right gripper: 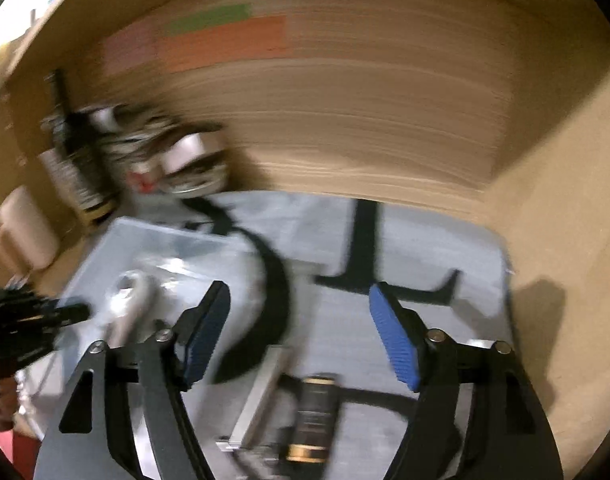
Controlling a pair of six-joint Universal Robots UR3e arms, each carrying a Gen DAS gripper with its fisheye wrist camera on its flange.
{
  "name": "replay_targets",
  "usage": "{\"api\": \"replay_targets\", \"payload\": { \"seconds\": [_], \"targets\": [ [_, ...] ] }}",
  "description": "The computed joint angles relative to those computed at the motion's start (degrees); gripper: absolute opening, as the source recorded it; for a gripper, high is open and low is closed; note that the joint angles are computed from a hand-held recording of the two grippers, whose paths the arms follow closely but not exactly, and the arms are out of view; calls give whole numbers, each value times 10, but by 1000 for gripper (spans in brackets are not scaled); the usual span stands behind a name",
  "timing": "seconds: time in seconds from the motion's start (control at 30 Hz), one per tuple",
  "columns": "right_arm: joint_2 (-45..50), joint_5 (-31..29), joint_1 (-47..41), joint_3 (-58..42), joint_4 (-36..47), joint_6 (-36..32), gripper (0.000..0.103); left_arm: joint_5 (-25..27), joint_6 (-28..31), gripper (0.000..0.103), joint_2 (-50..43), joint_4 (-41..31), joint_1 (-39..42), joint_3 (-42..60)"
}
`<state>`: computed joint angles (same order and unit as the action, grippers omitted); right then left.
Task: Organize rigid objects
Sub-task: 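Place the black cylinder into the clear box with the right gripper, then grasp the white charger plug with the right gripper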
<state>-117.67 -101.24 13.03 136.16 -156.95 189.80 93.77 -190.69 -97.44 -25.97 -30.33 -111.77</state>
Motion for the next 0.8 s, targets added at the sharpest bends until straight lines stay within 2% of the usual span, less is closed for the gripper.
{"api": "replay_targets", "payload": {
  "seconds": [0.07, 0.17, 0.27, 0.43, 0.5, 0.7, 0.8],
  "targets": [
    [-40, 5, -45, 24, 19, -13, 70, 0, -2, 11, -1, -5, 0, 3],
    [-134, 55, -138, 64, 77, -45, 70, 7, -6, 11, -4, -9, -4, 9],
    [-208, 72, -210, 96, 124, -79, 70, 9, -7, 11, -6, -14, -6, 13],
    [-359, 159, -371, 121, 271, -166, 70, 5, -9, 11, -4, -12, -4, 11],
    [-364, 172, -400, 129, 279, -184, 70, 3, -10, 11, -3, -9, -3, 7],
    [-274, 122, -374, 155, 187, -179, 70, -1, -9, 11, 0, -8, -1, 3],
    [-277, 140, -405, 165, 198, -196, 70, -7, -6, 11, 3, -9, 2, 1]
  ]
}}
